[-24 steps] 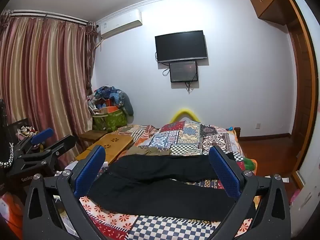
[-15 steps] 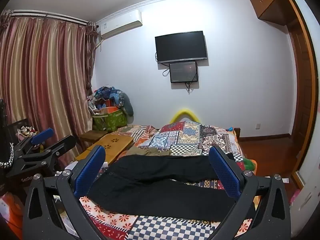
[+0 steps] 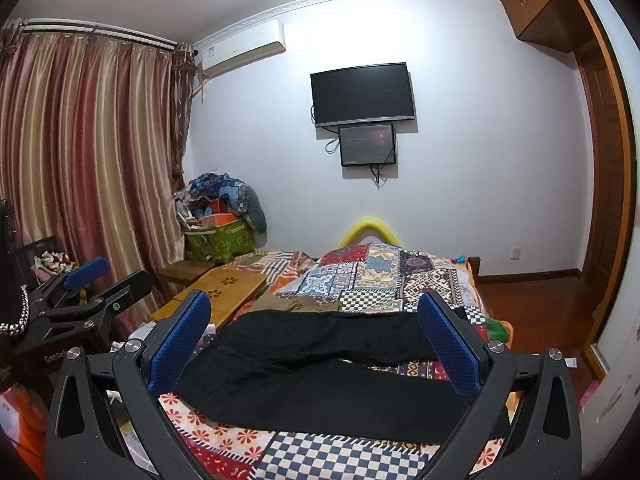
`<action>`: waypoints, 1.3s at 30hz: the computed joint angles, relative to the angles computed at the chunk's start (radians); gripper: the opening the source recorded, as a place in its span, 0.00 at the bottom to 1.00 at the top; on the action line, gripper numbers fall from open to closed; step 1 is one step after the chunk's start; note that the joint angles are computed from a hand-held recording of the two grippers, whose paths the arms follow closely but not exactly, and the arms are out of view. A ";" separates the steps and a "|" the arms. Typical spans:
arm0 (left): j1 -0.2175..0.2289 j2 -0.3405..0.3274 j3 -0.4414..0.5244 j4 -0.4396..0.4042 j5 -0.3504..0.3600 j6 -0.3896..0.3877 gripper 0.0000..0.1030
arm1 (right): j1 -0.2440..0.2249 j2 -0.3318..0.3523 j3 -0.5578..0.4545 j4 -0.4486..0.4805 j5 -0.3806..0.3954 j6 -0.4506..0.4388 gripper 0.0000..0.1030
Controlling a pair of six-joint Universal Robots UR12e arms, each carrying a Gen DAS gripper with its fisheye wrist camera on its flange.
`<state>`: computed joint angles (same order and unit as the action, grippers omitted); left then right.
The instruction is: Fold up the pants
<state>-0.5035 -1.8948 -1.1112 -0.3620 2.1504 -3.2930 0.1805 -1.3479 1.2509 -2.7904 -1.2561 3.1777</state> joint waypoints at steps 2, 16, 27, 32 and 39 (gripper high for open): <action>0.000 0.000 0.000 0.000 0.001 0.000 1.00 | -0.001 0.000 -0.001 0.002 -0.002 0.000 1.00; 0.001 0.003 -0.010 0.005 0.009 0.003 1.00 | 0.000 0.007 -0.004 0.003 -0.005 0.004 1.00; -0.003 0.001 -0.008 0.008 0.016 0.004 1.00 | 0.000 0.007 -0.002 0.002 -0.003 0.007 1.00; -0.003 0.003 -0.012 0.010 0.016 0.006 1.00 | 0.000 0.007 -0.002 0.003 -0.002 0.009 1.00; -0.003 0.004 -0.014 0.011 0.012 0.003 1.00 | 0.000 0.007 -0.002 0.002 -0.002 0.009 1.00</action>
<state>-0.5062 -1.8908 -1.1248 -0.3505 2.1621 -3.2896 0.1804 -1.3405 1.2487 -2.7885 -1.2582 3.1869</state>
